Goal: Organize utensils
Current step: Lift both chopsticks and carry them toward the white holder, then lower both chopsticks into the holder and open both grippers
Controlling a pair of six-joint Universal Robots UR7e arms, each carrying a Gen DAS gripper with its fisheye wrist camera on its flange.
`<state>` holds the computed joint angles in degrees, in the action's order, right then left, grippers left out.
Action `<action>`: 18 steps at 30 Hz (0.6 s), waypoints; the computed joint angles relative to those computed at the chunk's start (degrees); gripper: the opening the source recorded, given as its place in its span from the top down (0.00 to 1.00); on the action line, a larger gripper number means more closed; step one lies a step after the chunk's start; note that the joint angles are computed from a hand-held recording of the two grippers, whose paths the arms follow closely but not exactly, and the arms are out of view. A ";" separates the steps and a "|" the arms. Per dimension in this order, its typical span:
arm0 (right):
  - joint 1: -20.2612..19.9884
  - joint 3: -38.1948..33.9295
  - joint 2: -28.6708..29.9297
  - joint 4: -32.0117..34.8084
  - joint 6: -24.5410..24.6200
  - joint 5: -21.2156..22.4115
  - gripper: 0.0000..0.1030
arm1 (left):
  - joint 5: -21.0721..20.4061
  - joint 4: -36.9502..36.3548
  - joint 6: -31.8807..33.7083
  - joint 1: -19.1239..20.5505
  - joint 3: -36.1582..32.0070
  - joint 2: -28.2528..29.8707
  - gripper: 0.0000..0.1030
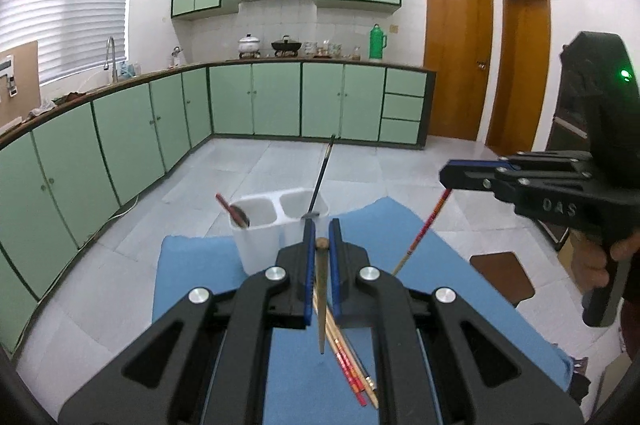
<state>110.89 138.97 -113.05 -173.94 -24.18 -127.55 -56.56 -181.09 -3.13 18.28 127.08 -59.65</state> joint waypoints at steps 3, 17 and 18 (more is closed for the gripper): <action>0.76 -2.14 0.38 1.02 -0.23 0.70 0.94 | 0.22 -0.92 1.93 0.06 -1.56 0.44 0.95; 2.32 -15.62 12.47 -8.58 -8.08 0.86 0.94 | 3.31 -12.08 16.66 2.72 -18.23 10.26 0.95; 1.83 -16.43 13.61 -9.58 -8.78 1.00 0.94 | 3.22 -12.40 16.79 2.95 -18.87 10.89 0.95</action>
<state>112.72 122.54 -99.45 -183.51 -32.97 -126.55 -53.35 -193.49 13.65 21.23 108.21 -48.76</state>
